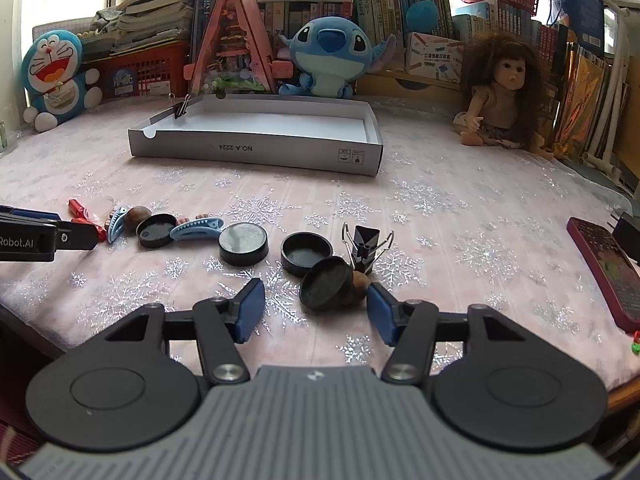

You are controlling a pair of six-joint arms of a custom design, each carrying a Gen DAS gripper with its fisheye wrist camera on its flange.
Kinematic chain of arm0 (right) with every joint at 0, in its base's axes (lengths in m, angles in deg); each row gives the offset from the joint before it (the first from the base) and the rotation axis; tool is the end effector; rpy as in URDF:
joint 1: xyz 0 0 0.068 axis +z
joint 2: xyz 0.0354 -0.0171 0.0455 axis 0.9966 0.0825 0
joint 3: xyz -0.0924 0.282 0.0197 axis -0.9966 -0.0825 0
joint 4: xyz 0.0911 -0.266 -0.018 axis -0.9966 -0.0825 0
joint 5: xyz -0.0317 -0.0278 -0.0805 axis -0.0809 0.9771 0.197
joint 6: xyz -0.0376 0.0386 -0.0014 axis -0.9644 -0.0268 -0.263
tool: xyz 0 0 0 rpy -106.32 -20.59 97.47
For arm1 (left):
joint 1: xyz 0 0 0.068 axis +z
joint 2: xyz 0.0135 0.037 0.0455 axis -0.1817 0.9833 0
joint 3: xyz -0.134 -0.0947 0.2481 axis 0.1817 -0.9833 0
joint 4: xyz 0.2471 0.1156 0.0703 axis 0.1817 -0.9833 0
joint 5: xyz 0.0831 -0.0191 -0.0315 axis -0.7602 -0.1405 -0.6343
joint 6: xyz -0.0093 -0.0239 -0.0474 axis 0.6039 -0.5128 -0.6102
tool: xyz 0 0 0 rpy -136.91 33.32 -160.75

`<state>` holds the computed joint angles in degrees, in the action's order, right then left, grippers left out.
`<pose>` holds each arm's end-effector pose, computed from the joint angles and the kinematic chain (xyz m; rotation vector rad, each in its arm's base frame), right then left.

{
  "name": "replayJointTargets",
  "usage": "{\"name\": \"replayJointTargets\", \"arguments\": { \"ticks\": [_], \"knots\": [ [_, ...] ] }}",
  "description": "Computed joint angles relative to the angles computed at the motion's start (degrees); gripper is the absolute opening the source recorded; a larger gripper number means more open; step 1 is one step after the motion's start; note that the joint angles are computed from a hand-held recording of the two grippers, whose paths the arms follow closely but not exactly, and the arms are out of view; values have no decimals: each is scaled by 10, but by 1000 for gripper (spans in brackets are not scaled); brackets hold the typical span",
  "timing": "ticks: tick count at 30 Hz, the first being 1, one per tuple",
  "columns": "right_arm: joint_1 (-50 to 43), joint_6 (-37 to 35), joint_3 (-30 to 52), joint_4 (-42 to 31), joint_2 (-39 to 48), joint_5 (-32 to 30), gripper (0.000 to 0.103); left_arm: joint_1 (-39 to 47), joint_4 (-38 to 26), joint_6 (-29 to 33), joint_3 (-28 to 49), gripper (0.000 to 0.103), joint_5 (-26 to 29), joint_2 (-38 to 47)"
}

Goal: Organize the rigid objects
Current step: 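Grasp a red cylinder with the left tool while the right tool grasps a black round lid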

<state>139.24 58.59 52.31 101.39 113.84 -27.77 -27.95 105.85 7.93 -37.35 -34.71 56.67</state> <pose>0.2066 0.2401 0.0348 0.1458 2.2177 -0.1545 0.2688 -0.0866 0.0374 0.3459 2.2310 -0.2386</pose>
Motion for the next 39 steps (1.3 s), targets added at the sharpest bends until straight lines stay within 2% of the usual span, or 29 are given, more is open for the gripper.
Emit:
{"name": "replayJointTargets", "arguments": {
  "ticks": [3, 7, 10, 15, 18, 20, 23, 25, 34, 39],
  "knots": [
    [-3, -4, 3, -2, 0, 1, 49, -4, 4, 4, 4, 49, -5, 4],
    [1, -9, -4, 7, -4, 10, 44, -6, 9, 9, 6, 49, -5, 11],
    [3, -38, -32, 74, -12, -9, 37, -8, 10, 9, 8, 48, -4, 14],
    [10, -94, -41, 148, -3, -44, 36, -8, 12, 11, 8, 47, -2, 17],
    [14, -113, -39, 168, 2, -55, 37, -6, 12, 9, 8, 47, 1, 17],
    [13, -120, -45, 182, 1, -61, 42, -4, 13, 8, 7, 47, 3, 16],
    [7, -107, -52, 189, -3, -68, 43, -4, 16, 11, 6, 47, 6, 17],
    [1, -95, -56, 192, -4, -74, 55, -4, 19, 12, 6, 47, 6, 19],
    [-1, -80, -44, 177, 5, -69, 56, -11, 30, 14, 6, 47, -6, 26],
    [-1, -73, -40, 175, 10, -65, 57, -25, 55, 29, 1, 47, -23, 43]
  ]
}}
